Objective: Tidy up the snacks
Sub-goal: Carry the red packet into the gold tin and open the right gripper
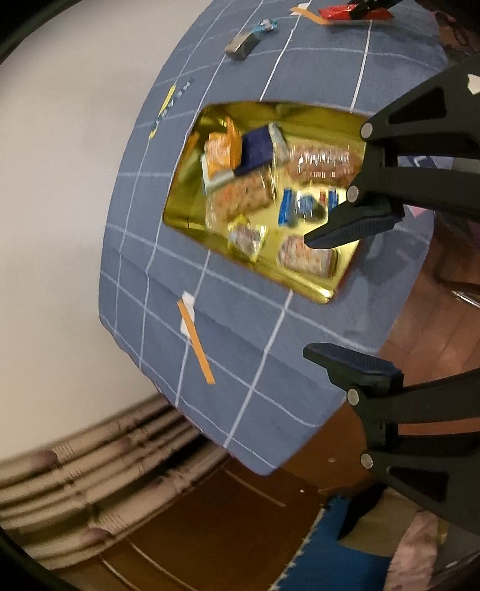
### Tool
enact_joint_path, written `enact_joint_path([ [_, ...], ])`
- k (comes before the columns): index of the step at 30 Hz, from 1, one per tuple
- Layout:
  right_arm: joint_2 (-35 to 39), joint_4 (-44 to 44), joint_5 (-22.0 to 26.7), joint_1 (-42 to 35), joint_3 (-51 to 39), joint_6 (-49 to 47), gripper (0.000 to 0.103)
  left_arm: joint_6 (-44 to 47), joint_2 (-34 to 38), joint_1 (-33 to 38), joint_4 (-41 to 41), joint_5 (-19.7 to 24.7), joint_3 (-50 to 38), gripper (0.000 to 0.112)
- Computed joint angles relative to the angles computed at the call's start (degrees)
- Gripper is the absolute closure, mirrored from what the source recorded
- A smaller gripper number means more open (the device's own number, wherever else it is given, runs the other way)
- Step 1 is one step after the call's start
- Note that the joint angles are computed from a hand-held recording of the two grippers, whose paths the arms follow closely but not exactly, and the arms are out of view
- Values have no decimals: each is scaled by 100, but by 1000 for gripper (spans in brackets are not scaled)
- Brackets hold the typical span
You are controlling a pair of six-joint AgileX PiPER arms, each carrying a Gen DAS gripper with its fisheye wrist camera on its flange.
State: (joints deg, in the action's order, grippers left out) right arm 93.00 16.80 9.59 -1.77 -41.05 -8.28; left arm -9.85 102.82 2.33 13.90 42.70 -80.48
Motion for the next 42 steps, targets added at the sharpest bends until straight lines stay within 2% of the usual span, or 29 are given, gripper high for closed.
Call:
enact_joint_path([
  [8,107,-470,665,1285,-1159,866,59,-272,-17,238,112,-6,-19,49],
  [12,321,-17,1033,1702,-1927,634,59,-384,-84,155,296,-110,84,44],
  [18,1286,161,1719,2297,-3652,601,59,-884,-181,22,890,-294,262,40],
  [20,1741,-77,1996,2504,-4325,848,59,-907,-170,3,962,-320,274,40],
  [28,3294,-250,3036,2838,-6554,1269,59,-879,-15,31,1038,-342,240,40],
  [36,4486,-379,3929,2809,-8337,1628,59,-510,216,189,594,-167,-10,39],
  [42,5042,-484,4329,2826,-9233,1880,59,-436,329,220,508,-91,-98,38],
])
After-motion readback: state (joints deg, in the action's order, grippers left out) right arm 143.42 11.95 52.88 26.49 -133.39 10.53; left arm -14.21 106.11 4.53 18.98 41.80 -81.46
